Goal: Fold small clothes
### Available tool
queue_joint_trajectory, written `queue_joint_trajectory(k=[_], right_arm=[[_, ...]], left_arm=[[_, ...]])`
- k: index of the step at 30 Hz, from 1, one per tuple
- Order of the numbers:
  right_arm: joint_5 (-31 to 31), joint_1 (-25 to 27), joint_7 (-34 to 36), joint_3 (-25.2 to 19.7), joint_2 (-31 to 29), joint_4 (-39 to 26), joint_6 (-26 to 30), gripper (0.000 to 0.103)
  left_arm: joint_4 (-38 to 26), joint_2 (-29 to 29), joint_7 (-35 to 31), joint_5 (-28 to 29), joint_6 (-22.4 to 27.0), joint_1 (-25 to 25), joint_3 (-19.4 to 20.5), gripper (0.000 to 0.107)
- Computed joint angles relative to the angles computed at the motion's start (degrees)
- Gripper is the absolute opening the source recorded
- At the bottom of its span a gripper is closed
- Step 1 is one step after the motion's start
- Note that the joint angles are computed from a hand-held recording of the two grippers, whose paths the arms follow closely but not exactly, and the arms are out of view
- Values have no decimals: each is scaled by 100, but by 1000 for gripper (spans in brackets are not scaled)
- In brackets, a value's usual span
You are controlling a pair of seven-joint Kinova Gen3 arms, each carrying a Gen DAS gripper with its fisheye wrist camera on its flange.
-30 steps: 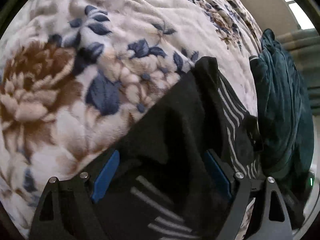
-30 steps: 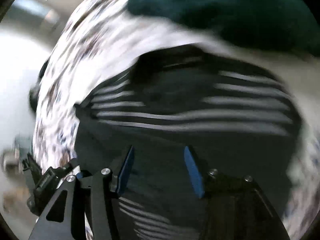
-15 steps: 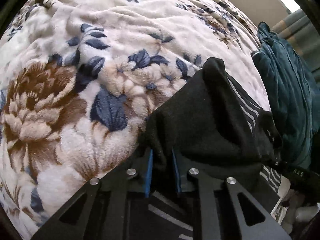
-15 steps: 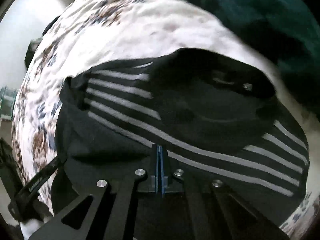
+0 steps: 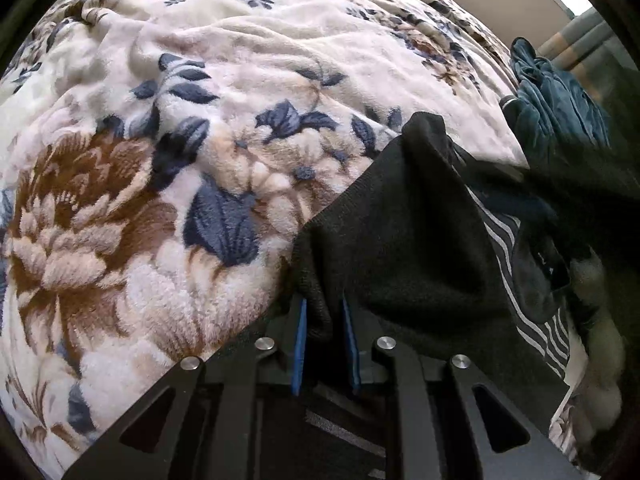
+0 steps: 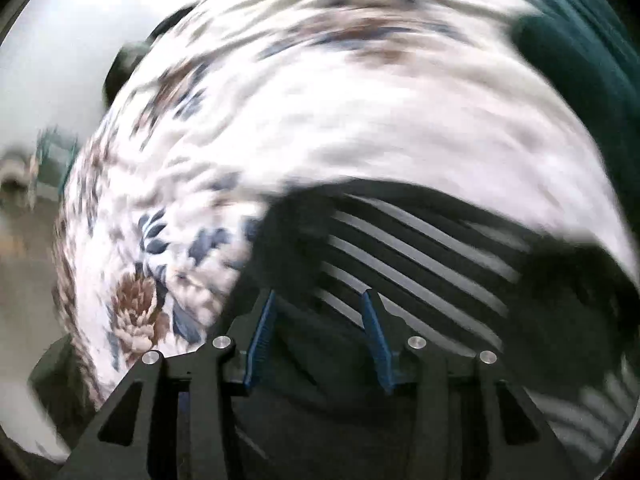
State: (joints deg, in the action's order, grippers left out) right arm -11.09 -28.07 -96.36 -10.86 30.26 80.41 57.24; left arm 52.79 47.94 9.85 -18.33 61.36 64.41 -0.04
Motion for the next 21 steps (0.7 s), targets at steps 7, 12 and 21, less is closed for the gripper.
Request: queue_joint_trajectory(k=[7, 12, 21], right_arm=[[464, -1018, -1352, 1351, 376, -526, -63, 33], [-420, -27, -1227, 1258, 153, -177, -118, 29], [-438, 900, -720, -465, 684, -919, 318, 57]], left_arm=[[307, -122, 138, 2, -312, -7, -14, 15], [609, -269, 205, -12, -619, -30, 11, 18], [529, -232, -31, -120, -534, -1, 49, 16]])
